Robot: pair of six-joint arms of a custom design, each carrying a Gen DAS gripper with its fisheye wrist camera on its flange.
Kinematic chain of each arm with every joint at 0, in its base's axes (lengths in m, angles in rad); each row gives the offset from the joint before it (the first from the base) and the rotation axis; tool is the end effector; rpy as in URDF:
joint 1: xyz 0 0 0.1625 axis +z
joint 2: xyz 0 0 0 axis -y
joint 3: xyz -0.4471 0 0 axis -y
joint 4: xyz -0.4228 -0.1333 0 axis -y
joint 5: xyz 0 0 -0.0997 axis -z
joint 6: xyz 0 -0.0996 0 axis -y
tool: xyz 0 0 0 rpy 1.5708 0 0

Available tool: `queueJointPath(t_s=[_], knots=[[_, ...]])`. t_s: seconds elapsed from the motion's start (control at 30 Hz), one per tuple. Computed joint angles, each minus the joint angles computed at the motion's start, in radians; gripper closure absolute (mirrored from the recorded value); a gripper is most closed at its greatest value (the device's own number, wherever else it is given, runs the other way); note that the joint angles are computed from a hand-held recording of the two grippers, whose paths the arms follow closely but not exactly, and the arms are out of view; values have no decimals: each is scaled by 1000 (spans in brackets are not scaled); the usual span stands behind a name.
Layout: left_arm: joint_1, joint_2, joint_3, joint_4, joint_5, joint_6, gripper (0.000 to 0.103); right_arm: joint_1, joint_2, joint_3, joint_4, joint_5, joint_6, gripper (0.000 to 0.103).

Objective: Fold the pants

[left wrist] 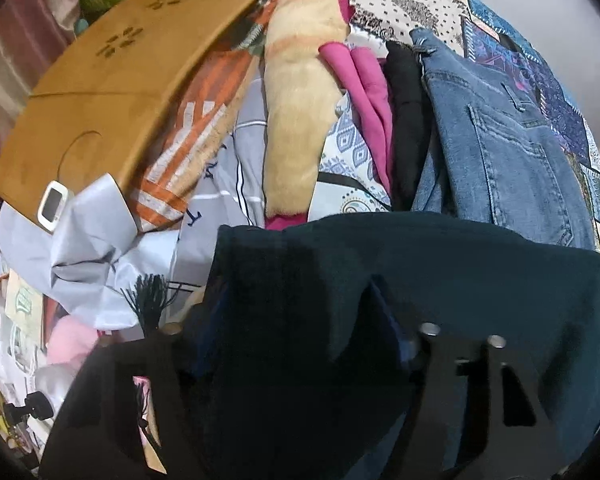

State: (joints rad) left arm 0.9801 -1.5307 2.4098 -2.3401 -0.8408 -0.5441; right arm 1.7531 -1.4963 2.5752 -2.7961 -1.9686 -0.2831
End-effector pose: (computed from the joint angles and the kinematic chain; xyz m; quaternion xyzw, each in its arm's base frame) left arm -0.0450 -0.4257 0.1989 0.0413 0.9320 -0.1483 0.3281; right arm 0.1557 -0.3221 0.1594 0.2114 -0.9546 0.0617 0.2004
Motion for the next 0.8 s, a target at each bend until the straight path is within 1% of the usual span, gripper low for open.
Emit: queueJointPath(t_s=[0.03,0.07,0.1,0.13,0.17,0.2,0.23,0.27,0.3,0.43,0.57,0.63,0.73,0.8], knots=[[-4,-7,3,2,1,-6,49,-1,1,4,-16,10,-8,33],[-8,-8,4,0,2,-11,54,0,1,7,-21,15,-12,40],[-13,-10,4,1,4,-15,57,3,-2,12,-27,24,-15,48],[-18,-17,5,2,1,-13,66,3,2,13,-37,29,-18,53],[-28,-24,6,11,7,-20,67,6,1,17,-39,38,-16,64],[-40,-26,7,19,16,-30,68,18,1,23,-46,37,-13,74],[-53,-31,8,25,24,-32,74,30,7,27,-59,26,-12,78],[-65,-38,9,23,28,-25,101,58,31,32,-96,-5,-14,88],[-72,-45,4,34,24,-29,101,68,46,29,-117,-23,-28,93],[-133,-83,-9,82,90,-87,101,114,53,29,-179,-77,-29,97],[-181,-126,-34,108,129,-84,101,180,14,4,-213,-124,-39,97],[-203,-139,-46,103,142,-75,101,231,9,-16,-245,-166,-40,97],[-259,-164,-54,97,181,-67,101,281,-20,-36,-258,-194,-46,97],[-288,-191,-52,115,187,-70,101,310,-39,-38,-253,-199,-35,97]])
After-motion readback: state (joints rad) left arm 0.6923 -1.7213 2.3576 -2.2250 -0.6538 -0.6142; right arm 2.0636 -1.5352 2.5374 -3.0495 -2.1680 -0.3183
